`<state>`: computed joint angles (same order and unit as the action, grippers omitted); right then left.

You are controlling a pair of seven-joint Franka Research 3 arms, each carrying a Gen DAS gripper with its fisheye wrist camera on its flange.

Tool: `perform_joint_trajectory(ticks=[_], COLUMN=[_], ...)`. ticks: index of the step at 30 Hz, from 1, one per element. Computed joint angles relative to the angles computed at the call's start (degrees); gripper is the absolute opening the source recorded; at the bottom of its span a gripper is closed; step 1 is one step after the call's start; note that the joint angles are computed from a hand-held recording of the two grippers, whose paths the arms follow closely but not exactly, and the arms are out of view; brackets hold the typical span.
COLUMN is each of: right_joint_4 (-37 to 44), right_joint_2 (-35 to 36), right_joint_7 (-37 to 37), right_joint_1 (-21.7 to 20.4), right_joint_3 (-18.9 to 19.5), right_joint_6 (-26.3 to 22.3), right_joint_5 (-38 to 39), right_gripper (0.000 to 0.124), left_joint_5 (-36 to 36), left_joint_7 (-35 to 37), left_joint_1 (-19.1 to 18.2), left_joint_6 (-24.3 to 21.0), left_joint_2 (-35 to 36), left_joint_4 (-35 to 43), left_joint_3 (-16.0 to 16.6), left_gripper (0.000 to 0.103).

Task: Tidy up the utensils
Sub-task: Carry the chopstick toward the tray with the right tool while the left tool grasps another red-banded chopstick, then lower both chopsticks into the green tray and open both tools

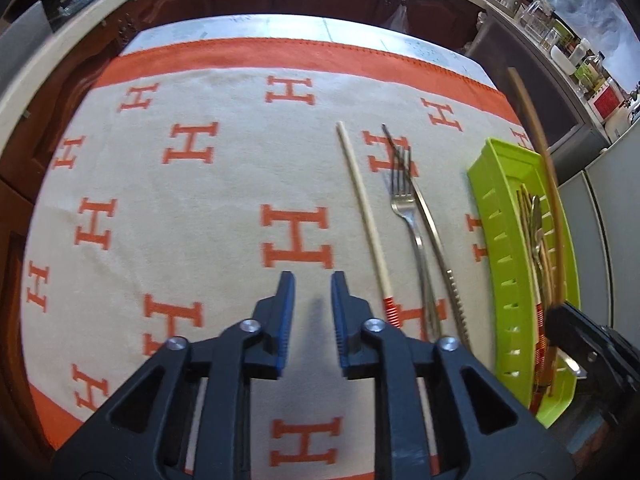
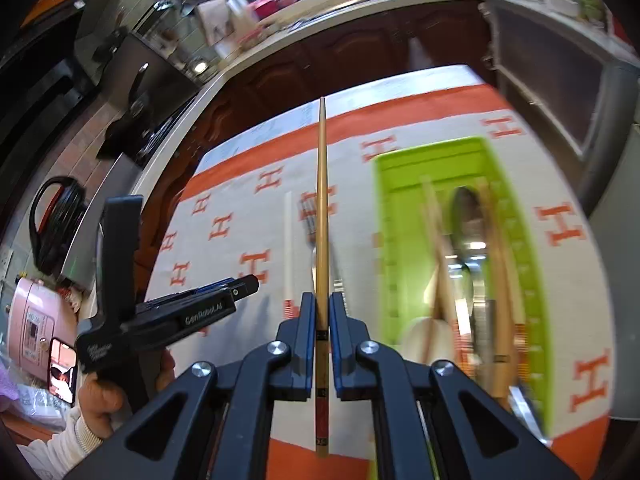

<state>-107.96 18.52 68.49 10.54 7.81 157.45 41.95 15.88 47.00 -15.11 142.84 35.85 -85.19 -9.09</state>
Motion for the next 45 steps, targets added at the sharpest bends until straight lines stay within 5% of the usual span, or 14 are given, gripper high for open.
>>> perform_joint_trajectory(ticks=[4, 11, 20, 25, 29, 37, 42, 45], right_joint_4=[-2.5, -4.4, -6.4, -6.8, -7.1, -6.6, -6.7, -5.2], right_joint_2=[-1.5, -1.8, -2.3, -2.5, -2.5, -2.4, -1.0, 0.1], right_joint_7=[3.4, 8.2, 4.5, 2.3, 0.9, -4.4, 3.4, 4.6], right_joint_1=[0.3, -0.3, -2.6, -3.3, -3.6, -5.5, -1.3, -2.2], right_joint_3=[-2.7, -5.0, -2.8, -2.6, -2.6, -1.3, -4.8, -4.1], right_joint_6=[0.5, -0.1, 1.2, 1.1, 0.9, -0.3, 5.6, 4.7], right_joint_5=[-4.1, -11.3, -7.9, -5.5, -4.0, 4.8, -4.9, -6.1], right_gripper=[0.006, 0.007, 0.007, 0.007, 0.007, 0.007, 0.007, 0.007], left_joint_5=[-1.6, 1.6, 7.8, 14.2, 18.0, 14.7, 15.3, 15.2], left_joint_7=[0.6, -3.6, -10.3, -15.8, -18.5, -18.4, -18.7, -17.7], left_joint_1=[-0.6, -5.4, -8.6, -11.4, -11.9, -8.8, -8.6, -8.4], left_joint_6=[-2.2, -8.1, -8.7, -6.8, -3.7, -2.5, 2.1, 4.7], left_joint_2=[4.6, 11.5, 13.9, 13.4, 12.0, 9.3, 4.1, 1.9], left_joint_4=[6.5, 17.5, 20.4, 18.4, 15.1, 11.9, 6.2, 4.7], left_joint_3=[-0.8, 2.6, 5.9, 8.6, 9.0, 5.6, 5.0, 3.9], left_gripper=[0.025, 0.025, 0.025, 0.025, 0.004, 0.003, 0.003, 0.003])
